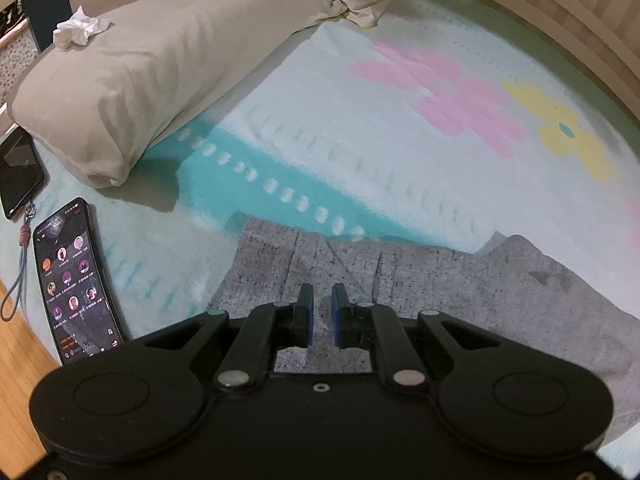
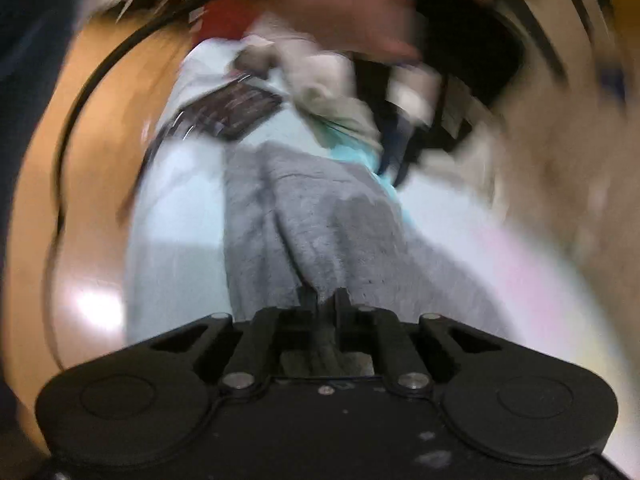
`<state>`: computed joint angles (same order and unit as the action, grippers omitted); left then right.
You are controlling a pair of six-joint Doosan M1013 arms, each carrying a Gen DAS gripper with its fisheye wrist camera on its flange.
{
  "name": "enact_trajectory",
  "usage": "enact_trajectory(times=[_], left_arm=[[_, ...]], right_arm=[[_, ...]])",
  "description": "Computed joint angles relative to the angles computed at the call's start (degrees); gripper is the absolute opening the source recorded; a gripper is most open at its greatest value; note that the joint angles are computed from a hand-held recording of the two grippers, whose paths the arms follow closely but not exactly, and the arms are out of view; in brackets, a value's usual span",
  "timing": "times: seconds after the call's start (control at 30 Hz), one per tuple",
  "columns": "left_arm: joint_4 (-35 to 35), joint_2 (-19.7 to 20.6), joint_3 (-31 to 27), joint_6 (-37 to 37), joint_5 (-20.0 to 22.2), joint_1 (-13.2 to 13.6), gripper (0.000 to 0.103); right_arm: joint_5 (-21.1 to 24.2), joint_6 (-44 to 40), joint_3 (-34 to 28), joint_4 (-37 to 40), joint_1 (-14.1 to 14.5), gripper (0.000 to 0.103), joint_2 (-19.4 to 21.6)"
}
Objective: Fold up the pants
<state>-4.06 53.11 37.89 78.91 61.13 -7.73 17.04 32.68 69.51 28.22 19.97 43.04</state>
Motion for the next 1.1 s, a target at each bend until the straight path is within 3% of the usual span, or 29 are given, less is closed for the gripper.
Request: enact_trajectory(times=[0.07, 0.17, 0.37, 0.5, 0.57, 0.77, 0.9, 1.03, 1.1], left_arm=[[0.6, -0.5, 0.9, 0.8, -1.1, -0.2, 0.017], [1.3, -1.6, 2.8, 2.0, -3.8, -0.5, 0.017], [1.3, -0.6, 1.2, 3.7, -1.4, -1.0, 0.017], [0.2, 0.2, 1.1, 6.2, 0.9, -1.4, 0.017], [1.4, 0.9, 0.8, 6.2, 2.5, -1.9, 0.016], [7.4, -1.3, 7.2, 4.2, -3.3, -3.2, 0.016], [9.3, -1.1, 6.8, 1.4, -2.7, -3.6, 0.016], [9.1, -0.1, 4.6, -1.2, -0.3, -3.6, 0.012], [9.2, 0.2, 4.0, -1.8, 0.4, -3.6, 0.012]], right_arm=[[7.5, 5.0, -2.6, 8.3, -1.8, 0.008, 0.2], [9.9, 3.9, -2.4, 14.1, -2.7, 0.008, -1.0], [15.2, 1.5, -1.6, 9.5, -1.9, 0.009, -0.8], [12.6, 0.4, 0.0, 8.0, -1.1, 0.009, -0.8], [13.8, 1.1, -0.4, 9.8, -1.4, 0.009, -0.7], [23.0, 2.9, -3.0, 18.6, -5.5, 0.018, -0.1], [28.9, 12.4, -6.3, 15.5, -8.6, 0.02, 0.5], [28.7, 27.5, -11.3, 10.3, -11.5, 0.021, 2.2], [27.7, 37.1, -15.5, 6.9, -12.7, 0.027, 4.2]])
